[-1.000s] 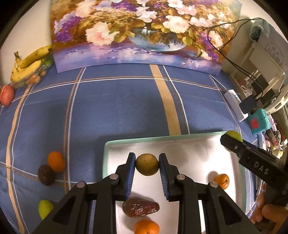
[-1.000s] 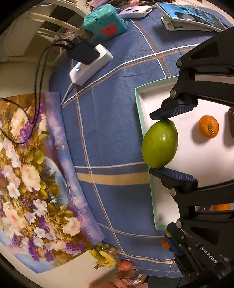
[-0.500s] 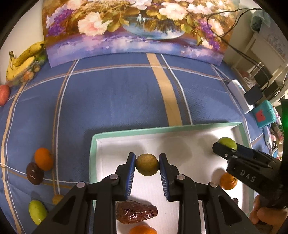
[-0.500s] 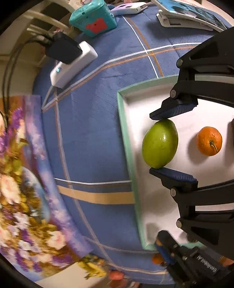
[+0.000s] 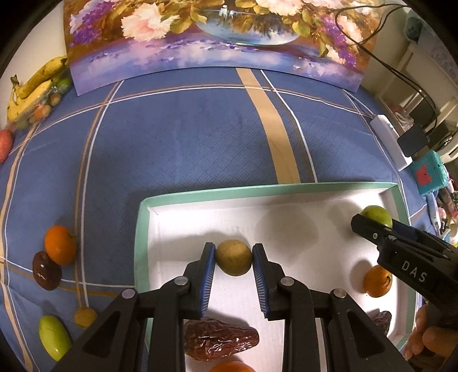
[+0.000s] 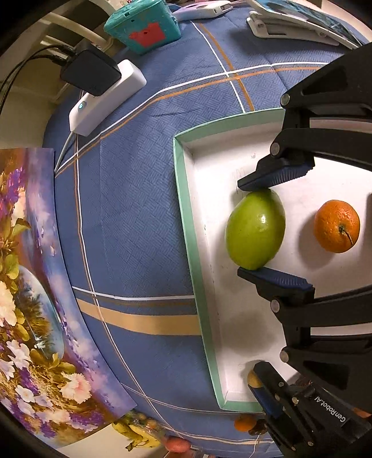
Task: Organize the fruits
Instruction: 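Open the left tool to drop the brown fruit while the right tool releases the mango, then lift both tools away from the tray toward the remaining fruit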
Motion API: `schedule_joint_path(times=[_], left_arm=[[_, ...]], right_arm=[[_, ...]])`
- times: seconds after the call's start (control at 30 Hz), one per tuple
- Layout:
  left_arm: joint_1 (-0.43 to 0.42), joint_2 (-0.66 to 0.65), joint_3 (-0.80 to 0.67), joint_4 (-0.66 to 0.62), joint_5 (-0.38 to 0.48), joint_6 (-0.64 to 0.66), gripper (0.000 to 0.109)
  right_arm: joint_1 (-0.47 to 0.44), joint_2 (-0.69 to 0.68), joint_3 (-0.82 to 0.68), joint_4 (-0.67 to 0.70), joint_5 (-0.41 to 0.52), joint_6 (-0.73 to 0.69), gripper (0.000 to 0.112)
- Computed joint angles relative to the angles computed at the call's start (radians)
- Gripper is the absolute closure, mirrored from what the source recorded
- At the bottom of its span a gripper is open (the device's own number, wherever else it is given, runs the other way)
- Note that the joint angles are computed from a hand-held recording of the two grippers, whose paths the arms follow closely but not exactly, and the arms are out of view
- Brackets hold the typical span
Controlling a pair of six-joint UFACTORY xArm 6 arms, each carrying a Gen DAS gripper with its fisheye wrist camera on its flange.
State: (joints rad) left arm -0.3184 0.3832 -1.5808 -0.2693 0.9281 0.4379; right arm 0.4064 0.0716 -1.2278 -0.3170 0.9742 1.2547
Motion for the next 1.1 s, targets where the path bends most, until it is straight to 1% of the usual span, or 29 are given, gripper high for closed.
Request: schedule_joint_path(times=[0.13, 0.23, 0.27, 0.5, 0.67, 0.93, 1.1], left_arm=[[-0.002, 0.009, -0.024, -0.005, 0.018, -0.010, 0.077], [0.005, 0.002, -0.030, -0.012, 0.033, -0.006, 0.067], [0.005, -0.002, -0.030, -0.015, 0.034, -0.005, 0.067], [0.014, -0.017, -0.056, -0.028, 0.062, -0.015, 0.067], [0.036, -0.017, -0.088, -0.043, 0.075, -0.037, 0.067], [0.078, 0.011, -0.153, -0.043, 0.093, -0.104, 0.067], [0.086, 0.014, -0.155, -0.016, 0.077, -0.160, 0.067]], right_arm=[[0.004, -0.012, -0.006, -0.024, 0.017, 0.009, 0.057], [0.010, -0.022, -0.018, -0.048, 0.034, 0.021, 0.057], [0.013, -0.029, -0.021, -0.059, 0.038, 0.027, 0.057], [0.027, -0.051, -0.052, -0.120, 0.069, 0.047, 0.057], [0.044, -0.067, -0.069, -0.164, 0.090, 0.067, 0.057], [0.043, -0.068, -0.069, -0.160, 0.083, 0.064, 0.057], [0.042, -0.067, -0.067, -0.155, 0.075, 0.055, 0.057]])
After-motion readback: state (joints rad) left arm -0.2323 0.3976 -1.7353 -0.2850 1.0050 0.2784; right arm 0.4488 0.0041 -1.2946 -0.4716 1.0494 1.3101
